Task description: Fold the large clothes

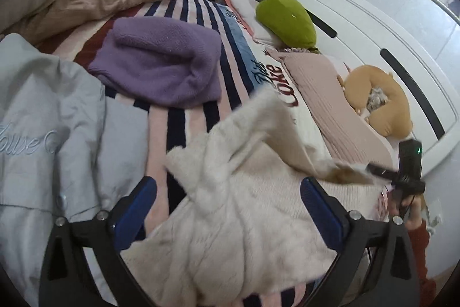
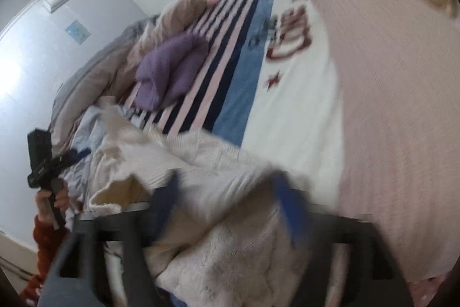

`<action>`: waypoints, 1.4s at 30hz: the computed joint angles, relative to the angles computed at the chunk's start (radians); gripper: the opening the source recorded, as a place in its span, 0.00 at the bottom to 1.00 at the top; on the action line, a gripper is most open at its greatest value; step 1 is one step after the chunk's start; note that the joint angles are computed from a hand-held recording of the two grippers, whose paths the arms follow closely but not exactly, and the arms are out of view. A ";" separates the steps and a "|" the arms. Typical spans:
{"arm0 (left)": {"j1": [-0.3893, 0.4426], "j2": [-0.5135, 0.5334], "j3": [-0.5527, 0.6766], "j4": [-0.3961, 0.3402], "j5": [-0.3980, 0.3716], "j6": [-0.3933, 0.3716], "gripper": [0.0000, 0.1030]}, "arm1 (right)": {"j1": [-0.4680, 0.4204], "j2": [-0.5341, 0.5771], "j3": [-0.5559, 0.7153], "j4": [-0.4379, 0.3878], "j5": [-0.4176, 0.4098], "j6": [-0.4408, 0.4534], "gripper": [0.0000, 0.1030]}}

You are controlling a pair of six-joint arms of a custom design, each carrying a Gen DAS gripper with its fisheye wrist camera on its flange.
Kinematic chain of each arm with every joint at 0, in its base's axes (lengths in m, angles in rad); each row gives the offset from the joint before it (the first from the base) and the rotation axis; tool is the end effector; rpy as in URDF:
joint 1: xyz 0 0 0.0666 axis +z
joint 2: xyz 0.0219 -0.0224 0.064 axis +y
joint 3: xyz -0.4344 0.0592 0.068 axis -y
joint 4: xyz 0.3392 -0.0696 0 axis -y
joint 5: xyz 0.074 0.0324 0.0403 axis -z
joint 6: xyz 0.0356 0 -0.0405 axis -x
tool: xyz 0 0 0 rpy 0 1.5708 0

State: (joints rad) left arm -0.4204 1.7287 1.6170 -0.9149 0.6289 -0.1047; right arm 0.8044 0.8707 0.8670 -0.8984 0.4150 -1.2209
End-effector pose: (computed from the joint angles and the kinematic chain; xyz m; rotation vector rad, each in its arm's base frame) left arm 0.4911 -0.2429 0.4230 0.8863 2.4053 -0.9319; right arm 0.1487 0.1332 0.4216 0.6712 2.3231 0.4417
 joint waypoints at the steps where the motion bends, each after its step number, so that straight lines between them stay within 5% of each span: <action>1: 0.003 -0.001 -0.011 -0.003 0.010 -0.022 0.96 | 0.019 -0.005 0.013 -0.027 0.039 -0.008 0.84; 4: 0.002 0.003 -0.044 0.003 0.010 -0.058 0.96 | 0.062 -0.031 0.027 -0.060 0.078 -0.040 0.84; 8: -0.033 0.040 -0.074 0.037 -0.014 -0.014 0.95 | 0.087 -0.002 0.016 -0.104 0.007 -0.065 0.84; 11: -0.062 0.060 -0.094 0.056 -0.076 0.010 0.57 | 0.101 0.039 -0.025 -0.078 -0.061 -0.081 0.80; 12: -0.071 0.059 -0.104 0.068 -0.112 0.021 0.49 | 0.110 0.045 -0.045 -0.046 -0.072 -0.086 0.66; 13: -0.072 0.053 -0.118 0.084 -0.110 0.022 0.41 | 0.123 0.053 -0.061 -0.015 -0.076 -0.091 0.37; 15: -0.062 0.020 -0.155 0.141 -0.097 0.022 0.30 | 0.169 0.089 -0.053 -0.036 -0.011 -0.110 0.10; 18: -0.039 -0.043 -0.215 0.218 -0.099 0.014 0.28 | 0.243 0.122 0.005 -0.150 0.132 -0.170 0.07; 20: -0.040 -0.066 -0.243 0.228 -0.169 -0.027 0.28 | 0.262 0.130 0.036 -0.216 0.172 -0.206 0.07; 23: -0.036 -0.053 -0.264 0.235 -0.193 -0.016 0.32 | 0.233 0.132 0.017 -0.200 0.132 -0.190 0.07; 26: -0.029 -0.043 -0.287 0.284 -0.215 0.056 0.60 | 0.183 0.147 -0.038 -0.125 0.054 -0.170 0.11; 28: -0.022 -0.050 -0.289 0.281 -0.222 0.061 0.70 | 0.191 0.152 -0.044 -0.126 0.073 -0.196 0.28; 30: -0.007 -0.060 -0.284 0.252 -0.180 0.041 0.71 | 0.240 0.155 -0.010 -0.210 0.116 -0.281 0.45; 36: 0.056 -0.207 -0.384 0.321 -0.047 0.033 0.85 | 0.553 0.196 0.164 -0.520 0.377 -0.585 0.47; 38: 0.071 -0.240 -0.408 0.312 -0.014 0.042 0.87 | 0.598 0.211 0.199 -0.465 0.444 -0.537 0.47; 42: 0.099 -0.277 -0.478 0.332 0.053 0.076 0.95 | 0.544 0.229 0.183 -0.091 0.407 -0.127 0.33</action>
